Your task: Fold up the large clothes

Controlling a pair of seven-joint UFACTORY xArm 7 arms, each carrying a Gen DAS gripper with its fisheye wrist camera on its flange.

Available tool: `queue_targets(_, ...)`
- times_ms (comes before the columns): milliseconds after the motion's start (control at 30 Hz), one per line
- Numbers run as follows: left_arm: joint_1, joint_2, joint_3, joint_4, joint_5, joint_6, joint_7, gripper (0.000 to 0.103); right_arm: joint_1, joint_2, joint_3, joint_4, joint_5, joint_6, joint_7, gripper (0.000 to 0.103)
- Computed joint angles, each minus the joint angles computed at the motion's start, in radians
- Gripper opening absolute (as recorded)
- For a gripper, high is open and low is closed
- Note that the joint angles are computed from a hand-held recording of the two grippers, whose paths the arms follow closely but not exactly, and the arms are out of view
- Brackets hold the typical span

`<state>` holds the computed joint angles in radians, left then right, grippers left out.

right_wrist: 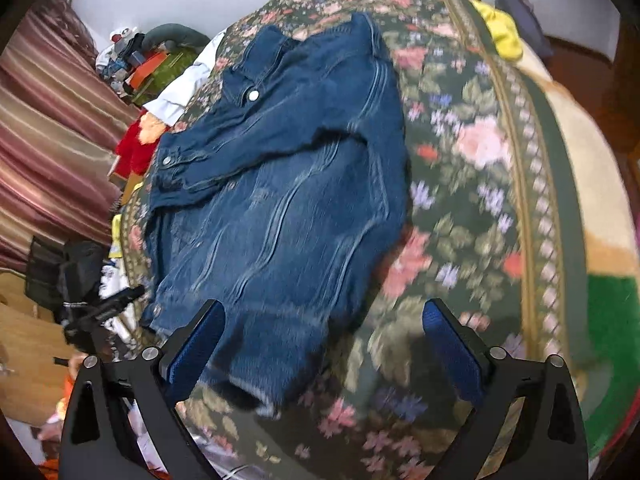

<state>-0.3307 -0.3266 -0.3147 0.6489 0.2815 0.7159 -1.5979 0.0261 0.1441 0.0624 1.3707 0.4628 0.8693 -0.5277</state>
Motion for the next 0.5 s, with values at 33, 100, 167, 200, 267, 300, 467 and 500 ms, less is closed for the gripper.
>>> queue_targets(33,-0.005,0.003,0.002,-0.013,-0.013,-0.026,-0.006,0.087,-0.002,-0.005,0.001,-0.012,0.008,0.005,-0.007,0.094)
queue_targets(100,-0.012,0.018,0.002,-0.034,-0.039,-0.075,-0.027,0.087,0.005,-0.034,0.004,-0.061,0.01,-0.047,-0.031,0.085)
queue_targets(167,-0.019,0.028,0.004,-0.056,-0.059,-0.133,-0.043,0.087,0.008,-0.051,0.005,-0.082,0.036,-0.055,-0.052,0.073)
queue_targets(200,-0.016,0.027,-0.004,-0.067,-0.054,-0.16,-0.069,0.086,0.009,-0.056,0.004,-0.085,0.051,-0.05,-0.058,0.064)
queue_targets(267,-0.01,0.02,-0.017,-0.077,-0.038,-0.187,-0.104,0.079,0.011,-0.057,0.003,-0.08,0.08,-0.029,-0.074,0.05)
queue_targets(300,-0.011,0.016,-0.019,-0.084,-0.034,-0.214,-0.111,0.069,0.013,-0.055,0.002,-0.075,0.082,-0.019,-0.075,0.043)
queue_targets(467,-0.021,0.025,-0.042,-0.031,-0.008,-0.112,-0.119,0.05,0.032,-0.053,0.006,-0.071,0.055,-0.031,-0.077,0.029)
queue_targets(500,-0.022,0.019,-0.044,-0.025,0.003,-0.091,-0.122,0.04,0.032,-0.05,0.006,-0.064,0.06,-0.029,-0.084,0.027)
